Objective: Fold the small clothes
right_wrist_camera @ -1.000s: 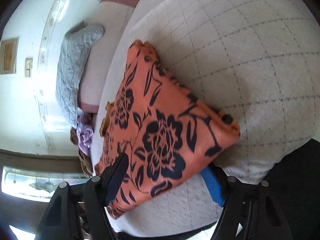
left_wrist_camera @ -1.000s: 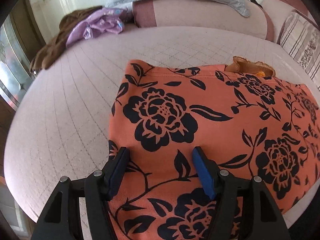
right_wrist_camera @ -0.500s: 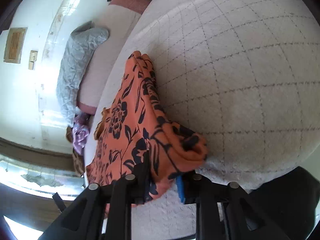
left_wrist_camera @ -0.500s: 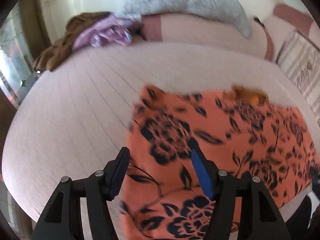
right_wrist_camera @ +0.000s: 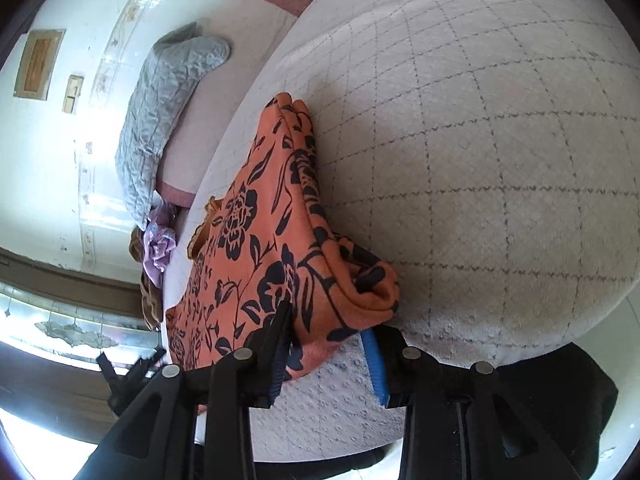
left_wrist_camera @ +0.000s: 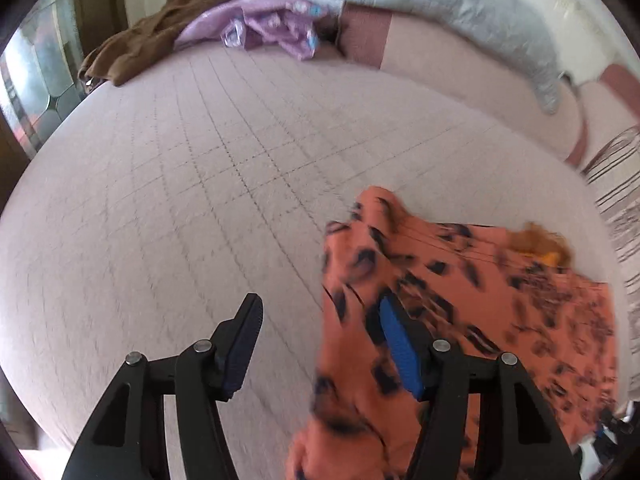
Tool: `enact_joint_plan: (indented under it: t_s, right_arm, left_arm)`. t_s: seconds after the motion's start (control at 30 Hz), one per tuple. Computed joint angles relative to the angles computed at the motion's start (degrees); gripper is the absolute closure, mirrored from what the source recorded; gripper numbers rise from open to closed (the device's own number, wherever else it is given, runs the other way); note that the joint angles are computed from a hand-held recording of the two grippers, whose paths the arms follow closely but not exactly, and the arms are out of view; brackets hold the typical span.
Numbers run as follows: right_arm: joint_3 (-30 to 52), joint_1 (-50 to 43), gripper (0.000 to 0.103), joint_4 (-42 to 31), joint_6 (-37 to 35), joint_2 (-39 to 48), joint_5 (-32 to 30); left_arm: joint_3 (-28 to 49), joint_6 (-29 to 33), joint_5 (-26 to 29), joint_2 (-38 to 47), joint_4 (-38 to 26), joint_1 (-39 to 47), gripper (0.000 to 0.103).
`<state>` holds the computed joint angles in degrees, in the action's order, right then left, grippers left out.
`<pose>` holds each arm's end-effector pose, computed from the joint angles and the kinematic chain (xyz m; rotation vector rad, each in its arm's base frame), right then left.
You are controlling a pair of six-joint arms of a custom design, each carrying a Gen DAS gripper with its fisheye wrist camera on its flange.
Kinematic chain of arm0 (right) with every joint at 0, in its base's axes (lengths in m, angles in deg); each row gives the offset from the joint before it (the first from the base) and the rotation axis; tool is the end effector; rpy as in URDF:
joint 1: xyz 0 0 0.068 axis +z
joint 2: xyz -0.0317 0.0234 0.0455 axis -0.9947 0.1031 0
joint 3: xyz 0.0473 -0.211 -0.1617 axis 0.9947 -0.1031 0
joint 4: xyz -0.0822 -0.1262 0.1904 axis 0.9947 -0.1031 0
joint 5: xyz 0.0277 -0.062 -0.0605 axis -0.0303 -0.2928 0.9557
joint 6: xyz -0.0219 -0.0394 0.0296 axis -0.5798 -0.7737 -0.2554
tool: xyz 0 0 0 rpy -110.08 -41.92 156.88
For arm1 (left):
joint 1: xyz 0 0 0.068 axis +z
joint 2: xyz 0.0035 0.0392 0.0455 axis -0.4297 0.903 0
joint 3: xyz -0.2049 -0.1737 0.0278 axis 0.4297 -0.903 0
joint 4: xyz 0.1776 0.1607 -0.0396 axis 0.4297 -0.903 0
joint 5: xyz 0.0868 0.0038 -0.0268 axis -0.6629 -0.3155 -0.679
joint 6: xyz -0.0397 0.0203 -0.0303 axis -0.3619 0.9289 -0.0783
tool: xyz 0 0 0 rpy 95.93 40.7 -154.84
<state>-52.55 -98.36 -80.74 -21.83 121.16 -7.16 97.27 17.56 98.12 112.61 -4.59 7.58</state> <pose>0.1963 -0.0279 0.1118 0.7897 2.4124 0.9542 0.3388 0.2098 0.1437 -0.2450 2.6656 -0.0599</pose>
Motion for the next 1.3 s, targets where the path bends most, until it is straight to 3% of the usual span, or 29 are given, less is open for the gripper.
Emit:
enact_joint_plan:
  t_s: [0.1,0.17,0.23,0.33,0.5,0.6,0.7,0.77,0.9,0.97,1.03,1.23,1.3]
  right_arm:
    - [0.16,0.52,0.059,-0.46,0.33,-0.33,0.22]
    - [0.41,0.33,0.053,-2.24,-0.02,-1.46,0.13]
    - [0.65,-0.13,0.044,-4.91,-1.10,-3.27,0.26]
    - [2.25,-1.76,0.043,-12.16,-5.25,-6.61,1.40]
    - [8.78,-5.77,0.043,-24.50,-13.69,-14.29,3.96]
    - [16.95,-4.72,0.043,-23.88,-17.39,-5.41,4.83]
    - [26.19,-1.22,0.043,-21.97,-18.83,7.21,5.56]
    - [34.59,1.11,0.043,-22.39,-18.70,16.97,5.25]
    - [48.31,4.76,0.043,-25.84,-18.18,30.01,7.98]
    - [54.09,5.85,0.046,-28.31,-17.87,35.74,9.73]
    - [56.59,7.27,0.084,-29.81,-18.92,37.47,11.51]
    - [52.13,12.43,0.087,-27.41,-18.81,29.52,22.49]
    - [54.09,11.53,0.076,-29.62,-16.69,34.32,21.82]
  left_arm:
    - [11.24,-4.95,-4.50,9.60,-4.10,-0.85,0.041]
    - [15.20,-9.43,-6.66,11.73,-5.10,-0.36,0.050]
    - [17.36,-10.15,-3.00,11.65,-7.96,0.60,0.050]
    - [8.70,-7.09,1.02,3.65,-2.68,1.17,0.050]
    - [-15.74,2.39,6.12,-16.38,6.60,-1.24,0.042]
    - [-26.97,6.27,6.78,-25.11,9.48,-6.09,0.038]
    - [-33.19,6.52,2.94,-27.83,14.89,-12.61,0.038]
    - [-35.19,5.69,-0.25,-28.18,15.84,-15.48,0.038]
    - [-35.87,4.57,-2.23,-24.76,16.96,-16.16,0.038]
    - [-36.39,4.22,-1.38,-22.82,19.12,-15.44,0.033]
    - [-36.57,4.70,-1.09,-23.37,18.72,-14.84,0.032]
    - [-38.44,4.91,-1.89,-23.04,22.61,-15.34,0.029]
    - [-37.67,4.64,-2.25,-22.47,22.03,-15.62,0.028]
